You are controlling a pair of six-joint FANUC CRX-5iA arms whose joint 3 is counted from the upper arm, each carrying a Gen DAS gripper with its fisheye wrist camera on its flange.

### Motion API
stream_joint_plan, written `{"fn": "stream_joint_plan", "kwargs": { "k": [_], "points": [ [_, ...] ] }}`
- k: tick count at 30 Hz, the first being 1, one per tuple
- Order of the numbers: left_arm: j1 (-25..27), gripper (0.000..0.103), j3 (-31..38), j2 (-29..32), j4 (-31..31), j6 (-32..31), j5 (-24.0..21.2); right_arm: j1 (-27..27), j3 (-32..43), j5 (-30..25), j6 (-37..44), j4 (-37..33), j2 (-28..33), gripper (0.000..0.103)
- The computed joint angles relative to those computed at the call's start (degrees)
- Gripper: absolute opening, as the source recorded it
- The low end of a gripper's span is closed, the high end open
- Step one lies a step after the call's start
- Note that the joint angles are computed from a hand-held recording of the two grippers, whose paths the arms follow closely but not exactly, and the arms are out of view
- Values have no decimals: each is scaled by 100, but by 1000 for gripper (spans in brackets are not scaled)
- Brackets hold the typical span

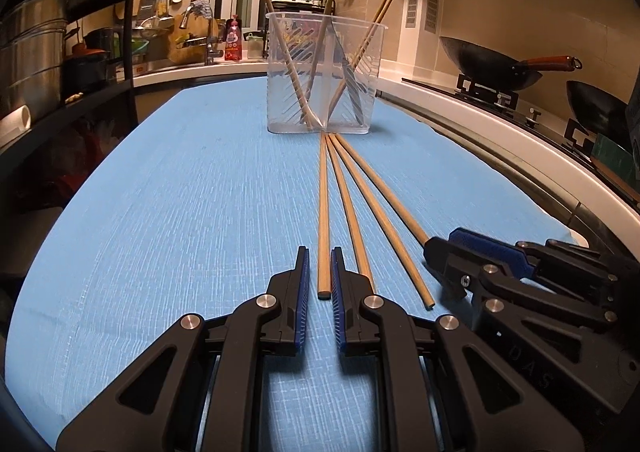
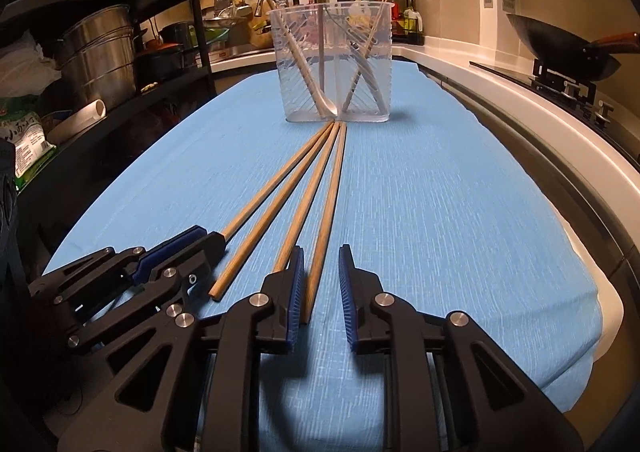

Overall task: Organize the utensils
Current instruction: 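Grasp another chopstick from the pile with the left tool while the right tool grasps one, then lift the chopstick with the left tool while the right tool carries its chopstick to the cup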

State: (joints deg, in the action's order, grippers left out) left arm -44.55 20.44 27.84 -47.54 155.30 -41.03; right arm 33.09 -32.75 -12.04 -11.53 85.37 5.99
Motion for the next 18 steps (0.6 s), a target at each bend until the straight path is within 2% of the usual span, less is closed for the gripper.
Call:
{"fn": "stream_joint_plan", "kwargs": {
  "k": [4,5,6,8,16,18],
  "points": [
    [-57,11,76,47,-75,-37,-114,-2,-43,-104,-95,126,-18,15],
    [-72,11,99,60,-96,-59,-151,-24,-77,-122,-193,239,-37,8],
    [-84,10,104,63,-115,-59,-169,-60,-118,-140,-340,411,-60,6],
    [-122,7,130,75,-182,26,-243,-62,-203,-311,-566,607,-112,5],
    [-464,7,254,160,-855,698,-855,-53,-628,-1108,-1578,1293,-352,5],
    [-523,7,260,179,-975,897,-943,-113,-684,-1134,-1773,1467,-382,5]
  ]
}}
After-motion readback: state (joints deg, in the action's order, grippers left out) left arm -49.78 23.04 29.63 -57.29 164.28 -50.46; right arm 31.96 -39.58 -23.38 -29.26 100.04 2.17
